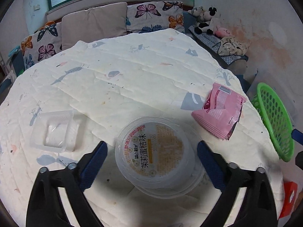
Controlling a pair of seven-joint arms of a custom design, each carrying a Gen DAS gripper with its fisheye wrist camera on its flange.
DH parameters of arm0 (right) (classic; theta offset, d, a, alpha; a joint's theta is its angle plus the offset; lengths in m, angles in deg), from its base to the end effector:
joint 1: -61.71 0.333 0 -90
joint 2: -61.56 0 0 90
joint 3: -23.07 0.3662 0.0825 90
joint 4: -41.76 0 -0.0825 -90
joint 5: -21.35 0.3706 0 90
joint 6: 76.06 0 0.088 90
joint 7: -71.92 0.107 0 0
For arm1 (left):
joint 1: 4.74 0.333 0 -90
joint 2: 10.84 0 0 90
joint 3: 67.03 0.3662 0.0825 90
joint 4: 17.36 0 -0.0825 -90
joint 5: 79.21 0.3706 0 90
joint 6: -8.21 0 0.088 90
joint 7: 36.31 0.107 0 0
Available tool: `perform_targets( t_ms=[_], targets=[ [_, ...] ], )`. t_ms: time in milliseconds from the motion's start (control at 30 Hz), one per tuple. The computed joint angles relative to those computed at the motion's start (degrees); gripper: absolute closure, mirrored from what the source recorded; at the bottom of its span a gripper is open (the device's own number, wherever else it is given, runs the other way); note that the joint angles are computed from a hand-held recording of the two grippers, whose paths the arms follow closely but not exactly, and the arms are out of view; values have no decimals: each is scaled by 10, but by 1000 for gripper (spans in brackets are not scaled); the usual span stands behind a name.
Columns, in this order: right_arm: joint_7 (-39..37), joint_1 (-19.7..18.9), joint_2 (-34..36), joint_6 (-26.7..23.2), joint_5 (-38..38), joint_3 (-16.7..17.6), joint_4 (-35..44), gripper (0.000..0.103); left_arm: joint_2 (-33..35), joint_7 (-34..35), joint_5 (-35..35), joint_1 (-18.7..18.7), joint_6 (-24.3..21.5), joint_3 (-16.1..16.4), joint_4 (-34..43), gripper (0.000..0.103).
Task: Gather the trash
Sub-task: 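Return both grippers to the bed and grasp the second labeled cup with the left gripper, then grasp the pink snack packet with the right gripper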
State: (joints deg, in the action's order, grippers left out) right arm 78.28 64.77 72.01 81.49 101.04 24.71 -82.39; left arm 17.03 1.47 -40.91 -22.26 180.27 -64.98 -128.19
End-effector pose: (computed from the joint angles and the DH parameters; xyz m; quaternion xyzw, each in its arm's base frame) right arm 0.5702 0.0064 0.3886 -0.7436 0.5430 -0.1161 0.3724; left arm 0.6341 -0.2251 0.3424 -0.6718 0.6750 -0.2362 0.1930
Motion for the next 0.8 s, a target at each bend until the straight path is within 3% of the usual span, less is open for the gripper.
perform_targets(
  t_ms=[133, 400, 567, 800],
  targets=[
    [30, 4, 13, -2, -21, 3, 11, 15, -1, 15, -14, 14, 20, -11, -10, 36],
    [106, 3, 32, -22, -67, 9, 39, 15, -31, -22, 4, -30, 87, 49, -51, 36],
    [176, -1, 52, -55, -105, 14, 73, 15, -59, -35, -1, -65, 119, 95, -83, 36],
    [333, 0, 111, -88, -176, 19, 147, 16, -92, -30, -21, -161, 165, 211, -135, 36]
  ],
)
